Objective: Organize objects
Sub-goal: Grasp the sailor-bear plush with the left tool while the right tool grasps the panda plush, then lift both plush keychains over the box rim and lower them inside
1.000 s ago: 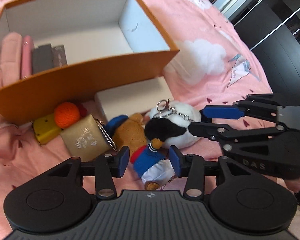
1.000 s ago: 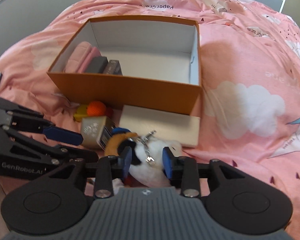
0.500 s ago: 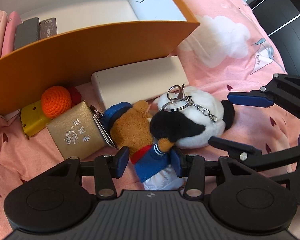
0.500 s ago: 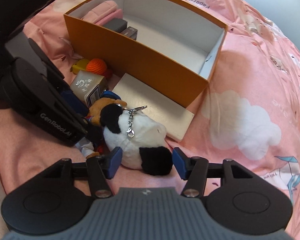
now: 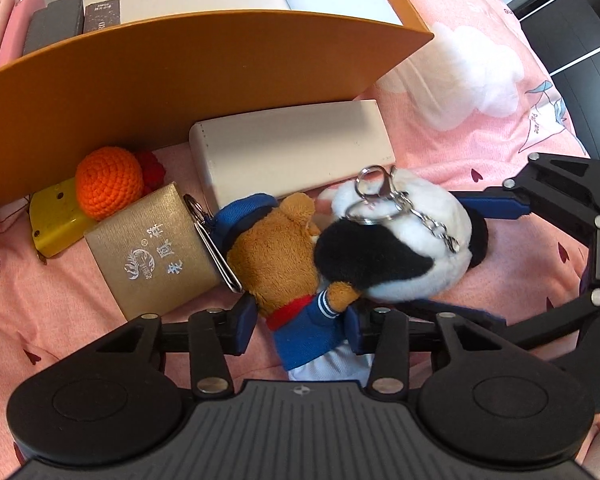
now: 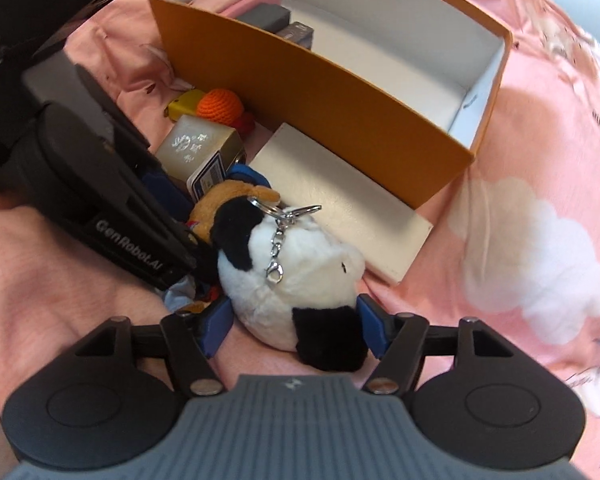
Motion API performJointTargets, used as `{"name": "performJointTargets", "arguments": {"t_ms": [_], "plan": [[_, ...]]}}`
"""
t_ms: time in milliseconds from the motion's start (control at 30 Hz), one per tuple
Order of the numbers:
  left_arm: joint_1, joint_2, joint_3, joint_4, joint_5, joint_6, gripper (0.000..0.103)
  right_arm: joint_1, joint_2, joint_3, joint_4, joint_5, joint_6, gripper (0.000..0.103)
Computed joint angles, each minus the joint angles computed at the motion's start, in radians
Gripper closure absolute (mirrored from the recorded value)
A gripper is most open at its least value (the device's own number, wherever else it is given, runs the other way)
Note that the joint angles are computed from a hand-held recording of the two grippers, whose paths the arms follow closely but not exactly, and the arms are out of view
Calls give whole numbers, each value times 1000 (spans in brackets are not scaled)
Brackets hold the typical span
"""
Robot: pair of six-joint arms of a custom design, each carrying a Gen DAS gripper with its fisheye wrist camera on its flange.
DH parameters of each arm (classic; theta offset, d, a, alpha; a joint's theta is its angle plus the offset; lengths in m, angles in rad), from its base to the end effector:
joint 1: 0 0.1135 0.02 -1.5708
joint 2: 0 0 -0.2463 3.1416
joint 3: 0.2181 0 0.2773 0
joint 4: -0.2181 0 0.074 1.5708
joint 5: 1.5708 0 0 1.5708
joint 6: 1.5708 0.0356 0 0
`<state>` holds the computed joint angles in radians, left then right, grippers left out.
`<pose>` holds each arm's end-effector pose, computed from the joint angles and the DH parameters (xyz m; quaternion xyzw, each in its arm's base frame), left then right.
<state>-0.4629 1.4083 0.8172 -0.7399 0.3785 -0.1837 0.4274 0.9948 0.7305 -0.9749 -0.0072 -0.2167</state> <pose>0.2302 -0.1296 0.1515 0.1580 0.9625 -0.2144 0.0521 0.1806 0.0825 0.2036 -0.3127 0.9354 0.0209 0.1638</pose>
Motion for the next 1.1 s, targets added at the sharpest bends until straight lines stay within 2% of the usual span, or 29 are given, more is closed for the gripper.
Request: {"name": "performJointTargets", "arguments": {"t_ms": [133,300,500,633,767,900,1067,1100], "plan": [[16,-61,-28,-2,9,14,61,-24,-27,4,-12,-25,25,45],[58,-194,-77,-16,27,36,64,-113,-26,75,-74,-124,72,47],[47,-418,-134,-1,-80,54,66,-234,45,171,-121,-263,179,47],[31,-445,-147,16,-158,80,66,-267,125,189,-94,-322,303,47],[25,-391,-155,57,-183,79,66,-227,148,157,-14,-296,415,47],[23,-383,-163,83,-188,81,66,-188,87,90,92,-242,480,45],[16,-379,-171,92,-190,70,66,-194,10,6,172,-228,484,42],[14,-375,-171,95,-190,67,65,-198,-5,-6,176,-225,479,37]]}}
